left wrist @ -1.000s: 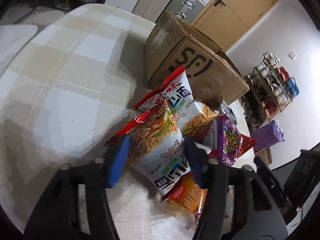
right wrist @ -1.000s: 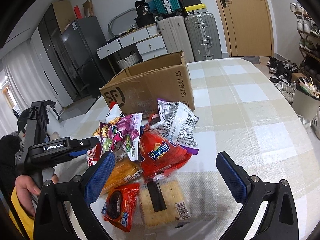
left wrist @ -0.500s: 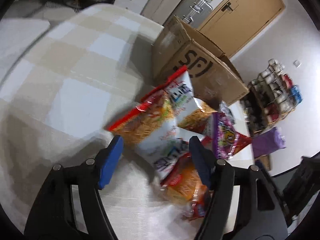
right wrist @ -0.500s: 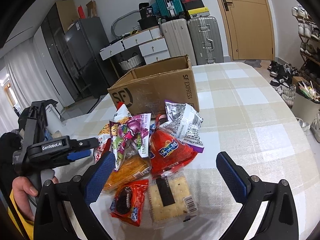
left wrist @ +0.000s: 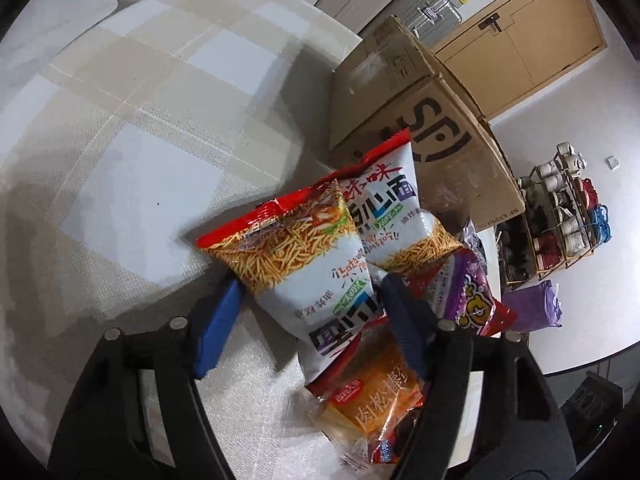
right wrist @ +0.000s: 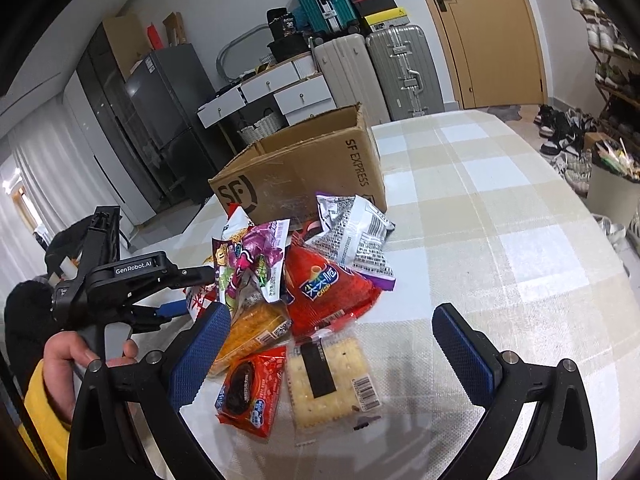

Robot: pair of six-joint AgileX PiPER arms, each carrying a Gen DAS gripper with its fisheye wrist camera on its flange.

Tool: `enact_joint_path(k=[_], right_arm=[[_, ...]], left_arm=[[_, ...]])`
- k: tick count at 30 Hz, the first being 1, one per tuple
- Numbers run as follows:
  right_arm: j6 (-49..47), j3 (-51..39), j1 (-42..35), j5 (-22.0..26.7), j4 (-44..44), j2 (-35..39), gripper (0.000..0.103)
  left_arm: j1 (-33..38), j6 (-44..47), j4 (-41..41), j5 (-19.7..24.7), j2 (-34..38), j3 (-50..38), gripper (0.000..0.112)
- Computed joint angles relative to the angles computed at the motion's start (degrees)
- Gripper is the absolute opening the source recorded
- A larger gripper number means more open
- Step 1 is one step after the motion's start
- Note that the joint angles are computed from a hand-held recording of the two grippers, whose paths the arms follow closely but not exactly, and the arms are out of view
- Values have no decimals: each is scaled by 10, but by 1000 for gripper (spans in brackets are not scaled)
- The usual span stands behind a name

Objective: Organize snacks
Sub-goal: 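Lower the left tool onto the white-and-red noodle snack bag and close, then lift the noodle bag with the left tool while the right tool grasps the red Oreo pack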

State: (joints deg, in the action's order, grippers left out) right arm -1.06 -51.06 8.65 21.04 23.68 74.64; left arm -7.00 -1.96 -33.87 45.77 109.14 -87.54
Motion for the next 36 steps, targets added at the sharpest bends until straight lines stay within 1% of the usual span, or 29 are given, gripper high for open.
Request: enact_joint_path(k=[4,5,7,10,11,15,19,21,23,25,28,31,33,34,36], right_arm=[[-22,7,-5,0,24,-2,103],[-28,8,-7,0,31,-2,103],[-28,11,-7,1,30,-5,103],[-22,12,-6,-1,27,-6,103],[-20,13,-6,-1,25,-7,103],[-26,11,-11,2,33,1,103],[-44,3,-19,7,42,0,103],[-74,-4,-29,12,63,2,103],[-120,-21,-41,29,97,15,103],[-208,-44,-67,66,183,39,103],[-274,-71,-80,103,259,64,103],[-290,-94,-58,122,275,79,103],[-276,-102,-36,119,259,88,102],[-265,-107,-26,121,248,94,100],[-268,-112,-19,137,262,108,92]], left_arm=[[-2,14,16,13,15,-26,54],[-4,21,20,15,15,-28,50],[-7,36,36,19,17,-39,49],[4,59,25,29,17,-41,46],[8,65,25,27,12,-37,44],[17,94,19,6,-19,-9,44],[31,140,-8,-7,-56,30,44],[38,166,-24,-10,-74,50,44],[48,196,-50,-8,-88,67,44],[54,212,-60,-9,-99,79,44],[65,239,-79,-10,-116,98,44],[84,270,-107,-2,-128,111,44],[97,289,-121,4,-135,119,44],[100,294,-125,4,-137,122,44],[111,312,-138,9,-141,130,44]])
